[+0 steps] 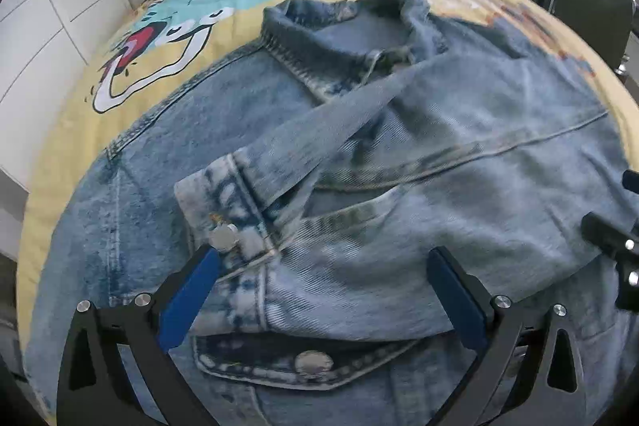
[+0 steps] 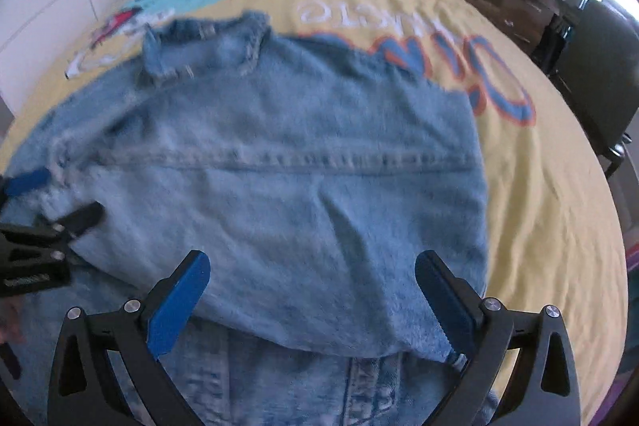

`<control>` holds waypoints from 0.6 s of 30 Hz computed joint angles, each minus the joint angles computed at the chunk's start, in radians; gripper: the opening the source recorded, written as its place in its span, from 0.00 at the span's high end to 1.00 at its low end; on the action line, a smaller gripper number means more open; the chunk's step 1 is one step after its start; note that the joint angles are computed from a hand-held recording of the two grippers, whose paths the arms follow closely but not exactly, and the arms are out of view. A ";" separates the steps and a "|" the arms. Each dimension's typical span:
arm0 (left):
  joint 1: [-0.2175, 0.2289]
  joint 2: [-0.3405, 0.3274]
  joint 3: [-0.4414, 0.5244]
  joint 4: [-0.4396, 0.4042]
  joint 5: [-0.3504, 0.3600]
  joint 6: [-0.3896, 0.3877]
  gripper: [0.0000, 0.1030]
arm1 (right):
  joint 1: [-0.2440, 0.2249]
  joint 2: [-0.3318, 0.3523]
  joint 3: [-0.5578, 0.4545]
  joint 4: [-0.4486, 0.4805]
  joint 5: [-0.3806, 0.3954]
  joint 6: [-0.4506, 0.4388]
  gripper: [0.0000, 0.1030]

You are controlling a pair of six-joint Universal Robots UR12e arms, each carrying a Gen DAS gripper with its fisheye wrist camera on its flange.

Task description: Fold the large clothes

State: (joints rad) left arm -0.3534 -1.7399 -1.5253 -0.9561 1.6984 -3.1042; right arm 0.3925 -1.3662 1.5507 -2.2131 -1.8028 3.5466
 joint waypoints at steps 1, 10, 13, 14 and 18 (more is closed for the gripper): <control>0.005 0.001 -0.003 -0.002 -0.006 -0.007 0.01 | -0.005 -0.002 0.008 -0.002 0.003 0.007 0.01; 0.039 0.016 -0.027 -0.011 -0.067 -0.048 0.01 | -0.045 -0.042 0.087 -0.074 0.058 0.023 0.01; 0.041 0.015 -0.024 -0.016 -0.075 -0.056 0.01 | -0.048 -0.053 0.122 -0.141 0.069 0.038 0.00; 0.040 0.014 -0.023 -0.013 -0.072 -0.057 0.01 | -0.045 -0.057 0.135 -0.166 0.063 0.039 0.00; 0.042 0.015 -0.029 0.005 -0.074 -0.049 0.01 | -0.037 -0.056 0.132 -0.164 0.044 0.045 0.00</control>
